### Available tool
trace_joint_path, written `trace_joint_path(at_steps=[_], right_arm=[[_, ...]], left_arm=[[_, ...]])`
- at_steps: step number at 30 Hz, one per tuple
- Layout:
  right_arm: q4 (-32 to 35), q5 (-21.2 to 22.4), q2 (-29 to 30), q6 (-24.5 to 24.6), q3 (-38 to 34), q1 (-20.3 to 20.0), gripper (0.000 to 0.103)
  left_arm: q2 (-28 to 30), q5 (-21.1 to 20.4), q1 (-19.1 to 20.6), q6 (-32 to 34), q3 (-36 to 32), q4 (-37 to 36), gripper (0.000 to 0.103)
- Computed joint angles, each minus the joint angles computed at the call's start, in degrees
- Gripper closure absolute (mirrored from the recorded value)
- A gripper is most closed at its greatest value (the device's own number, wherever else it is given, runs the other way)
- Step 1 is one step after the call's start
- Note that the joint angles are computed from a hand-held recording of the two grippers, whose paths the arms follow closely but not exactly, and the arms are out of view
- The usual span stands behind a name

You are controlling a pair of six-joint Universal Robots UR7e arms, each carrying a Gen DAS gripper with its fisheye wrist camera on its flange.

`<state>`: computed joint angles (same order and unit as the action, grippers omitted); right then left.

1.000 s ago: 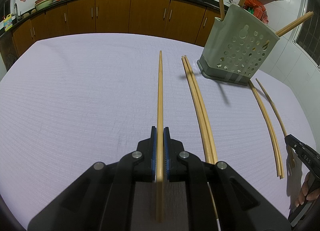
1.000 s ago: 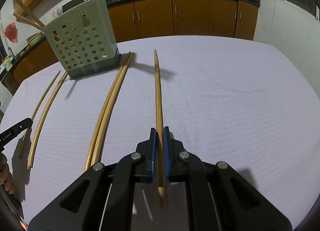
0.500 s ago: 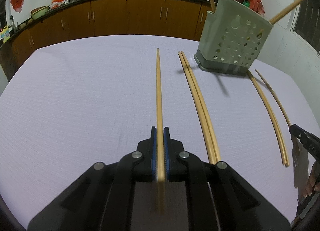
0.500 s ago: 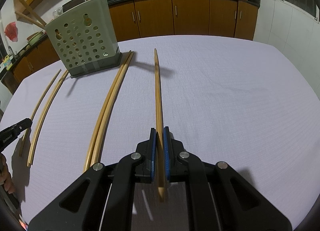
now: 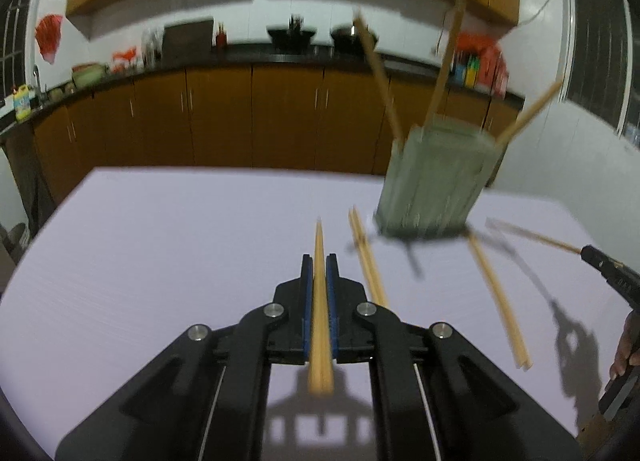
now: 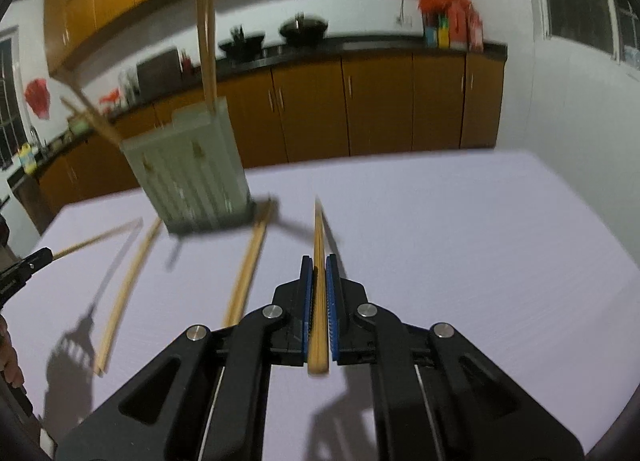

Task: Organize utensils
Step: 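Lift the chopstick with the left tool while the right tool carries its chopstick over the holder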

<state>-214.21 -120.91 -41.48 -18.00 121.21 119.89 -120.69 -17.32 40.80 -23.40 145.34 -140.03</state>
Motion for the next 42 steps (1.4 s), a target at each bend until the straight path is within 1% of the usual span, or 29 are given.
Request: trace_joint_path(at_steps=[3, 7, 9, 12, 15, 18, 19, 21, 24, 26, 28, 30, 32, 33, 34, 36, 39, 42], right_arm=[[-1.3, 1.1, -0.5, -0.9, -1.0, 0.8, 0.095], [-2.3, 2.3, -0.9, -1.8, -2.3, 1.7, 0.096], [-2.3, 2.4, -1.1, -2.0, -3.1, 2.1, 0.096], [-2.7, 2.9, -1.3, -2.7, -4.1, 2.9, 0.096], [-3.2, 3.6, -1.7, -3.2, -4.7, 3.9, 0.096], [-3.9, 5.1, -2.5, -3.9, -5.2, 5.0, 0.096], [-4.0, 5.8, -2.7, -4.2, -5.5, 5.3, 0.096], [-4.7, 7.6, -2.8, -4.6, -6.3, 6.2, 0.096], [-6.7, 10.9, -2.6, -4.9, -8.2, 7.5, 0.096], [-8.8, 12.9, -2.0, -5.5, -10.0, 8.3, 0.096], [-10.8, 14.4, -0.3, -6.4, -12.7, 8.9, 0.096], [-12.0, 15.9, 1.7, -7.1, -15.6, 8.7, 0.096], [-12.9, 16.6, 3.8, -7.7, -18.3, 8.4, 0.096], [-12.9, 16.9, 5.3, -8.2, -20.2, 8.1, 0.096], [-12.7, 16.9, 6.3, -8.4, -21.4, 7.8, 0.096], [-12.3, 16.8, 7.8, -8.6, -22.9, 7.2, 0.096], [-10.6, 15.7, 9.8, -8.2, -24.4, 6.1, 0.096], [-9.5, 15.4, 10.4, -7.3, -24.0, 5.2, 0.096]], left_arm=[[-0.2, 1.9, -2.6, 2.9, -1.2, -2.9, 0.096], [1.3, 2.0, -4.0, 8.0, -3.0, -8.4, 0.096], [1.7, 1.9, -4.8, 9.6, -3.8, -9.2, 0.096], [1.6, 1.6, -6.0, 10.3, -4.6, -8.3, 0.096], [1.5, 1.4, -8.3, 10.0, -5.1, -7.1, 0.096], [1.9, 0.5, -10.6, 11.8, -5.6, -9.3, 0.096], [3.0, 0.0, -11.1, 13.4, -5.9, -12.0, 0.096], [5.6, -0.6, -12.1, 18.4, -6.1, -19.7, 0.096], [13.1, -1.8, -12.3, 30.4, -7.8, -37.5, 0.096], [19.0, -2.8, -12.4, 39.5, -10.4, -49.5, 0.096], [24.3, -4.7, -11.4, 48.0, -13.0, -60.6, 0.096], [27.5, -7.0, -10.0, 51.1, -15.6, -65.1, 0.096], [31.1, -8.9, -8.5, 56.3, -18.2, -71.5, 0.096], [33.5, -10.0, -7.3, 59.9, -19.8, -75.6, 0.096], [34.6, -10.6, -6.7, 61.5, -20.7, -77.3, 0.096], [37.2, -12.9, -4.1, 63.1, -22.5, -79.6, 0.096], [39.8, -15.3, -1.2, 64.9, -23.6, -82.3, 0.096], [41.5, -17.8, 1.9, 63.7, -23.8, -82.8, 0.096]])
